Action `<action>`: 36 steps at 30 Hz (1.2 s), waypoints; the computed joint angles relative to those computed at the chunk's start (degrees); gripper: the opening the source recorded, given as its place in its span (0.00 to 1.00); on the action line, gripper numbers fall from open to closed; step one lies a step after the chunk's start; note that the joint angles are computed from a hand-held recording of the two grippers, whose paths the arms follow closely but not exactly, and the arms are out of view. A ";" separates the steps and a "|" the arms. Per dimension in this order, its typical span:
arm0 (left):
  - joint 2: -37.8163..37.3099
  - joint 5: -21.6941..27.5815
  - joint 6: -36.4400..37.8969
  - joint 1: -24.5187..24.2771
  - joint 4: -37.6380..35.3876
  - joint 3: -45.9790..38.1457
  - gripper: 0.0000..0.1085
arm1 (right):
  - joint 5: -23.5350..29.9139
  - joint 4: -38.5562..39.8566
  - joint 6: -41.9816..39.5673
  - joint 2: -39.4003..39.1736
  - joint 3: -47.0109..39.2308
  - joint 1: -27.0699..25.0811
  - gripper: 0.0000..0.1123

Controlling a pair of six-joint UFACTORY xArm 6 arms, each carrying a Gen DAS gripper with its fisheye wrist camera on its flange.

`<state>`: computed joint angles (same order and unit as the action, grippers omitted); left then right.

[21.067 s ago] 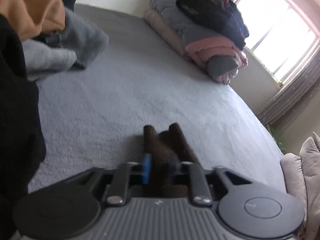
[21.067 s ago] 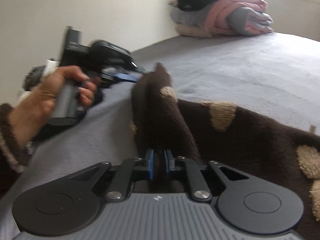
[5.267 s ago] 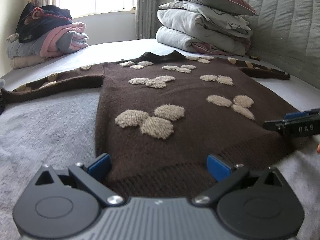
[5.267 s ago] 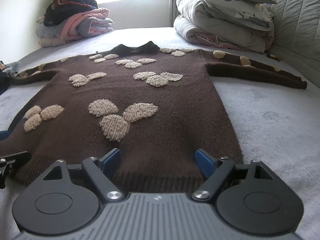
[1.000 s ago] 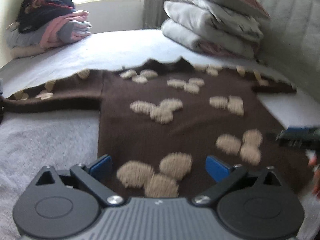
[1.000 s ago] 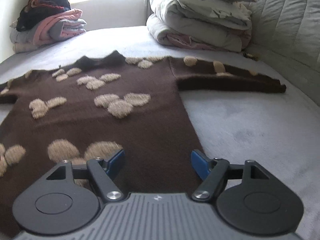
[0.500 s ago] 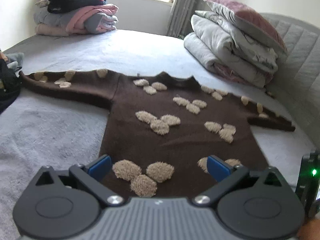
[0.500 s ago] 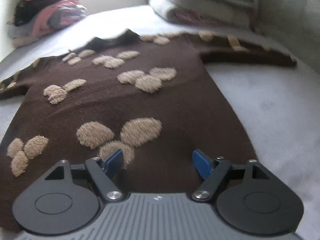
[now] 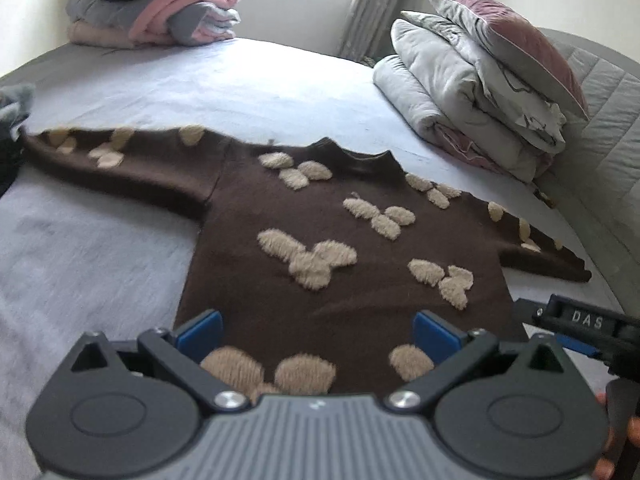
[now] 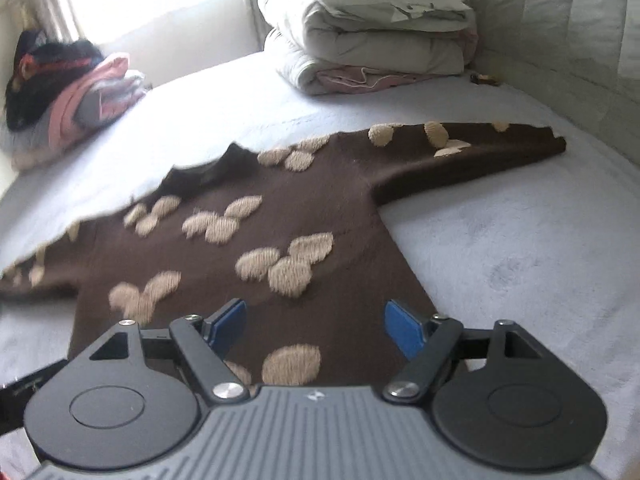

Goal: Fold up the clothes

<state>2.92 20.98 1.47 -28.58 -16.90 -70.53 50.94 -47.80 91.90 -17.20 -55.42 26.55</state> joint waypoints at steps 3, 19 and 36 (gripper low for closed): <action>3.71 -0.10 -2.05 -0.08 4.49 -4.18 0.95 | -4.48 -1.16 -0.38 0.21 1.22 -3.96 0.71; 22.66 -1.80 -12.03 -1.99 22.20 -19.89 0.95 | -14.23 -7.94 0.92 6.53 2.30 -18.66 0.71; 24.17 -16.86 -31.00 0.13 44.90 -13.54 0.95 | -24.95 -14.22 10.78 4.25 9.19 -34.44 0.71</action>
